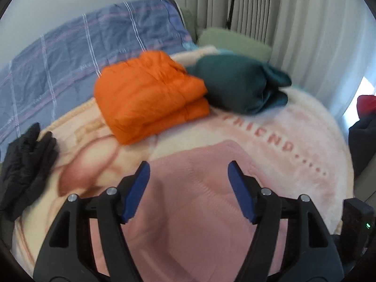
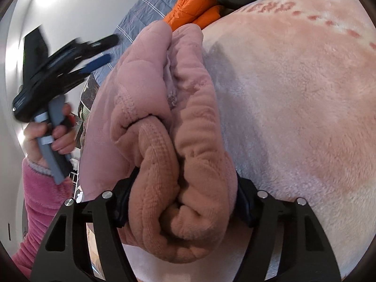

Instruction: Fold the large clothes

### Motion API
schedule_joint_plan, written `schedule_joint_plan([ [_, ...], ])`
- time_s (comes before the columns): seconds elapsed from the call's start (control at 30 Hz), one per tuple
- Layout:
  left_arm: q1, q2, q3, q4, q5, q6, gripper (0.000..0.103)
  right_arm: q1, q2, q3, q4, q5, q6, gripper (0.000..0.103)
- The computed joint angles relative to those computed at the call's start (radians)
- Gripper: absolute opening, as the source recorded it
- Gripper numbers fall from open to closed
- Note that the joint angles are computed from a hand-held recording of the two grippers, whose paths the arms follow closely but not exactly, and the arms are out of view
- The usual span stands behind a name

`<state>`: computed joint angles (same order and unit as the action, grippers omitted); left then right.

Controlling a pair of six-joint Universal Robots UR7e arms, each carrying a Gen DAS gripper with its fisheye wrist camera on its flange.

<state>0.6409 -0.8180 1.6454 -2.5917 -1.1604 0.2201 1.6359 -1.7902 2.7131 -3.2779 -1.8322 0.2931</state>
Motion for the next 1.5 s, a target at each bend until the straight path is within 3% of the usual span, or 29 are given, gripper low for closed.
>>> schedule_joint_plan([
  [0.23,0.04,-0.15,0.11,-0.074,0.032,0.038,0.073,0.023,0.025,0.027,-0.062,-0.024,-0.004,0.07],
  [0.3,0.065,-0.165,0.127,-0.037,0.051,0.024,0.05,0.032,0.027,0.032,-0.067,-0.03,0.002,0.071],
  [0.33,0.081,-0.149,0.135,-0.008,0.094,0.003,0.033,0.031,0.034,0.031,-0.074,-0.022,-0.003,0.075],
  [0.47,0.123,-0.099,0.199,-0.132,0.131,-0.014,0.031,0.093,0.098,0.01,-0.098,-0.11,0.025,0.076],
  [0.57,0.094,-0.091,0.186,-0.116,0.17,-0.025,0.027,0.09,0.101,0.012,-0.105,-0.098,0.039,0.076],
  [0.6,0.088,-0.092,0.188,-0.127,0.173,-0.008,0.027,0.094,0.1,0.015,-0.108,-0.101,0.042,0.076],
  [0.63,0.089,-0.105,0.192,-0.136,0.156,-0.007,0.034,0.102,0.105,0.02,-0.118,-0.111,0.044,0.075],
  [0.67,0.095,-0.117,0.188,-0.135,0.143,-0.029,0.057,0.092,0.103,0.015,-0.115,-0.104,0.036,0.075],
  [0.7,0.102,-0.129,0.184,-0.137,0.141,-0.067,0.069,0.092,0.106,0.018,-0.123,-0.102,0.034,0.075],
  [0.73,0.127,-0.157,0.179,-0.128,0.096,-0.133,0.081,0.089,0.1,0.02,-0.12,-0.099,0.033,0.075],
  [0.83,0.215,-0.205,0.15,-0.02,-0.119,-0.286,0.082,0.087,0.094,0.024,-0.113,-0.093,0.033,0.076],
  [0.93,0.272,-0.221,0.157,0.034,-0.265,-0.362,0.085,0.073,0.086,0.023,-0.107,-0.081,0.025,0.076],
  [1.07,0.336,-0.187,0.15,0.007,-0.419,-0.426,0.096,0.084,0.094,0.017,-0.108,-0.093,0.035,0.076],
  [1.2,0.381,-0.136,0.125,0.014,-0.579,-0.516,0.099,0.09,0.098,0.023,-0.123,-0.101,0.039,0.076],
  [1.27,0.374,-0.128,0.124,0.017,-0.605,-0.511,0.099,0.089,0.096,0.026,-0.125,-0.099,0.039,0.076],
  [1.4,0.32,-0.125,0.118,0.047,-0.503,-0.437,0.101,0.091,0.092,0.025,-0.118,-0.1,0.044,0.077],
  [1.5,0.34,-0.092,0.08,0.072,-0.541,-0.416,0.101,0.094,0.099,0.027,-0.134,-0.102,0.041,0.077],
])
